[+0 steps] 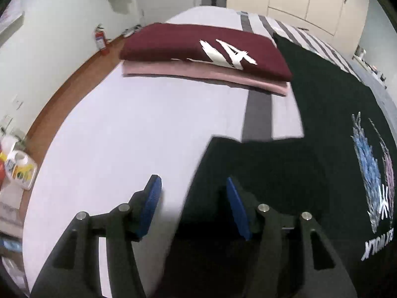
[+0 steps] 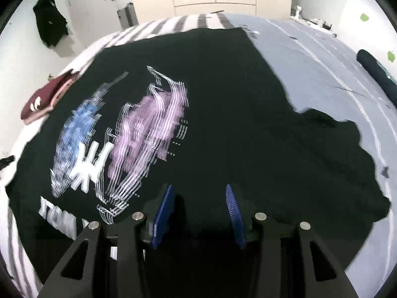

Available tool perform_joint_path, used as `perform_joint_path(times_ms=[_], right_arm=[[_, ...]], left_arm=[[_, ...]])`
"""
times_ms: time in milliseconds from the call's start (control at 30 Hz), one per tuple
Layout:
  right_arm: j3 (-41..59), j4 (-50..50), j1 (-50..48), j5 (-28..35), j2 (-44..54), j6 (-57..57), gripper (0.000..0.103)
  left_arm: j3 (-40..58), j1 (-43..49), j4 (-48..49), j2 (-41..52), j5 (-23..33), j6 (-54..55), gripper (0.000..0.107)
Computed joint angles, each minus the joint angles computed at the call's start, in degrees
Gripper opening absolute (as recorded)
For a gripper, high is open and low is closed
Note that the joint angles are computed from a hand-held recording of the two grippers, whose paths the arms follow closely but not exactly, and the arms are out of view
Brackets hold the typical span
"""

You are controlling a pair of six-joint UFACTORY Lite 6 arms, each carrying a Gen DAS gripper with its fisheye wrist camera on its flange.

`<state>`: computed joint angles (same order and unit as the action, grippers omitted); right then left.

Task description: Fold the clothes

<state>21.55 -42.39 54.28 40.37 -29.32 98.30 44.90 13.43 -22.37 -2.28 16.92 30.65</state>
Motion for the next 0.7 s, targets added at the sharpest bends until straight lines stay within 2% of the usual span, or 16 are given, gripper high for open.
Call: perform_joint_path(times_ms=[100,200,233,267,300,367,400,700], right_arm=[[4.19,-3.79,-0.96,-4.57,7.85,4.93,0.041],[7.19,-6.59,-1.35,-7.41,13.48,8.46,0.041],[7.98,-7.03,-1.37,-8.10,15.04,8.90,0.041],[8.42,-7.28,-1.32,-8.50,16.05,9.16,0.041],[8.83,-7.52,-1.26,-8.87,17.01,9.42,0.041],[8.93,-7.10,-1.31,-9.43,17.97,9.16,0.041],[8.96,-6.84,-1.34,-9.69,18.42,8.98,0.041],[9.10,-6.40,-1.43,-9.72,20.24,8.99,0.041]], left_arm=[[8.75,0.30,-5.91,9.88,1.46,8.12,0.051],[13.91,0.85,-10.59,15.37,4.42,15.07,0.048],[14.83,0.72,-10.89,16.47,4.84,16.38,0.043],[15.00,0.40,-10.69,17.01,4.87,17.47,0.031],[14.91,0.14,-10.89,17.33,5.11,18.80,0.025],[14.20,-0.41,-11.62,17.46,5.28,21.49,0.005],[13.62,-0.82,-11.68,17.12,4.84,22.15,0.002],[16.42,-2.12,-8.42,18.58,2.04,19.42,0.000]])
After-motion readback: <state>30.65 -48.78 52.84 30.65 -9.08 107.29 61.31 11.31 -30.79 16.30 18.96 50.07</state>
